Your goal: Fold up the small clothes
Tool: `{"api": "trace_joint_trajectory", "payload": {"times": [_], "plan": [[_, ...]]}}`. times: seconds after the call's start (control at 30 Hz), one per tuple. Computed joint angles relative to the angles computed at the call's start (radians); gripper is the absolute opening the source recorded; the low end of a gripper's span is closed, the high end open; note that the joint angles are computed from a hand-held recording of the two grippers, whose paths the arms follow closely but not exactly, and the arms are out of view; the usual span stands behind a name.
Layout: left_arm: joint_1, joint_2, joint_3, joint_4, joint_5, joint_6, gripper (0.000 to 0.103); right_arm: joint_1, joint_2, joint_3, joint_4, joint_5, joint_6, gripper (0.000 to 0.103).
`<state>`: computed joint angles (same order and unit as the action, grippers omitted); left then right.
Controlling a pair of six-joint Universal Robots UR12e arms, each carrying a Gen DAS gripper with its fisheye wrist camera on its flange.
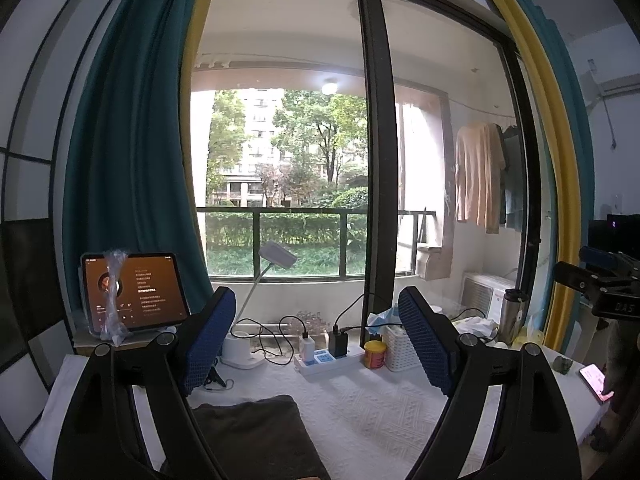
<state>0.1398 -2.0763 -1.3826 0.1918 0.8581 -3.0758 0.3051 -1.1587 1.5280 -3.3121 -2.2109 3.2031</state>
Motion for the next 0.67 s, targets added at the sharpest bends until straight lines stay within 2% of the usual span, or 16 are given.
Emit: {"api": "trace_joint_trajectory", "payload": {"times": [0.67], "plan": [[-0.005,0.0,-0.003,-0.008,-0.024,0.019,0.086,-0.002,-0.002,0.012,0.015,-0.008,0.02,0.101]]}}
